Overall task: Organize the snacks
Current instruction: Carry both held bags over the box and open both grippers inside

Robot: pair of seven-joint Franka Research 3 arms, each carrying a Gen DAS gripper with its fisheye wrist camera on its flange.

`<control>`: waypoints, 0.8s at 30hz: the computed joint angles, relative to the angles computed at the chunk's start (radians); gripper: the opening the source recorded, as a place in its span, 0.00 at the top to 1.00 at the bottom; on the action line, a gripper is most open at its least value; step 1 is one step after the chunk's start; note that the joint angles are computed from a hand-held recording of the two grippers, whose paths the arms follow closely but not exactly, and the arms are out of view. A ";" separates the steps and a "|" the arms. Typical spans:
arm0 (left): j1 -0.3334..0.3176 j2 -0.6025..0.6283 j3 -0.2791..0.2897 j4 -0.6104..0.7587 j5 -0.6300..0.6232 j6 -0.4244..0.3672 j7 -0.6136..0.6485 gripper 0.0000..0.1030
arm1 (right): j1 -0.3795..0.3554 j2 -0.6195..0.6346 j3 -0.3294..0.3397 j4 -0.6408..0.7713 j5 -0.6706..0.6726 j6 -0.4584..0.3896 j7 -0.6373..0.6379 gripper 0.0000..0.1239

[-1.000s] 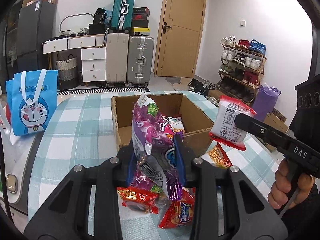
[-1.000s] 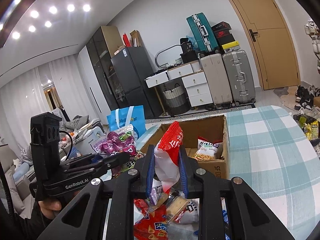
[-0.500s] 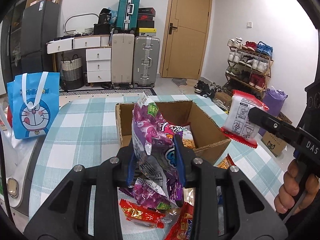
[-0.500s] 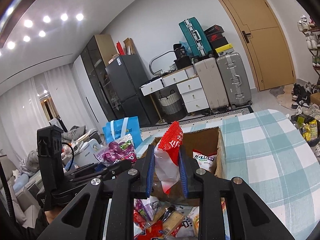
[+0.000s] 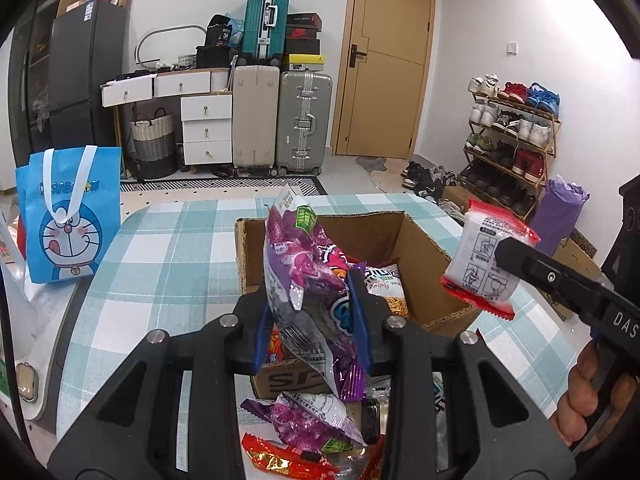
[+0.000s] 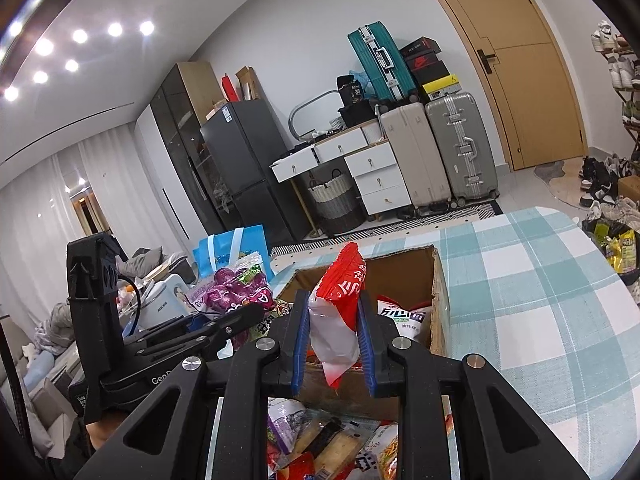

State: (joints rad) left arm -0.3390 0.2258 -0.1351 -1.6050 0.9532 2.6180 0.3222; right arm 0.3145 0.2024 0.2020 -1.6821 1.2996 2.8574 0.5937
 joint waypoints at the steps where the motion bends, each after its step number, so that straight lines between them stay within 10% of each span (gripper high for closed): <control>1: 0.002 0.009 0.001 0.008 -0.003 -0.002 0.005 0.71 | 0.005 0.006 -0.003 0.005 -0.019 0.003 0.022 0.82; 24: -0.013 0.132 0.041 0.105 -0.075 -0.033 0.102 0.66 | -0.033 0.097 0.018 0.075 -0.322 -0.014 0.341 0.76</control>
